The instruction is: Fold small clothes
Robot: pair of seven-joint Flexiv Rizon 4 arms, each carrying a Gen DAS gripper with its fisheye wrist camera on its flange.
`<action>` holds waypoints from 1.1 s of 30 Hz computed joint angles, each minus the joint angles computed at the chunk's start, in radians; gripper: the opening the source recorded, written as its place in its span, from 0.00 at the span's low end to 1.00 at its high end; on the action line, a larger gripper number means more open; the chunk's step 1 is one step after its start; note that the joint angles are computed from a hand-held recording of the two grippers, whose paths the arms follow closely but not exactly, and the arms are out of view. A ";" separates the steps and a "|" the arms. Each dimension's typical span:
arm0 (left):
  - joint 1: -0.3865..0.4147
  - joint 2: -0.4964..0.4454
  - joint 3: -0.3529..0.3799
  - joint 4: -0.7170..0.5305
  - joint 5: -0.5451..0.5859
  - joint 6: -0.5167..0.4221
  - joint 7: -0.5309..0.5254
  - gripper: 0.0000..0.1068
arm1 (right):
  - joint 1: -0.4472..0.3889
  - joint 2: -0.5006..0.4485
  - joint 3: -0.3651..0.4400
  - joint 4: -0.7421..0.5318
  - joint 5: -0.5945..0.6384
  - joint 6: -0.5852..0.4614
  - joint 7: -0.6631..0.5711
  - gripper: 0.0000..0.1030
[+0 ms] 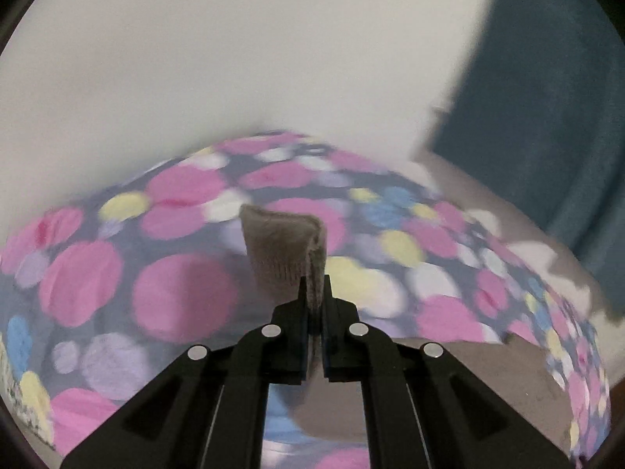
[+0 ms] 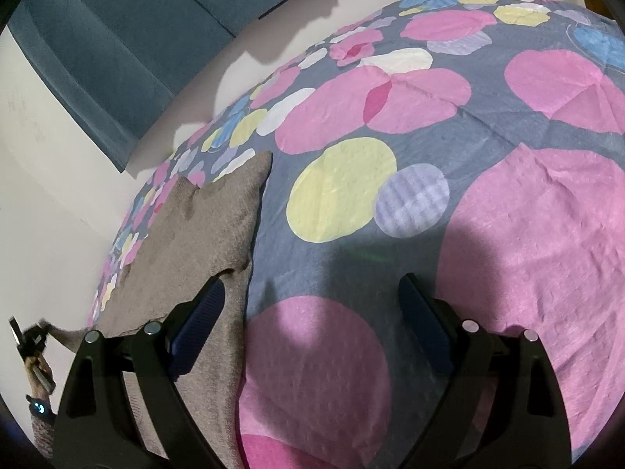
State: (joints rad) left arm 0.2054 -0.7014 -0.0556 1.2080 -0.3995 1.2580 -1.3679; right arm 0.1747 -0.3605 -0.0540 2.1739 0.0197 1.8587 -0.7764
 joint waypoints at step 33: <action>-0.510 -0.323 -0.021 -0.402 0.207 -0.307 0.030 0.04 | -0.062 -0.015 0.060 -0.003 -0.014 0.041 0.016 0.88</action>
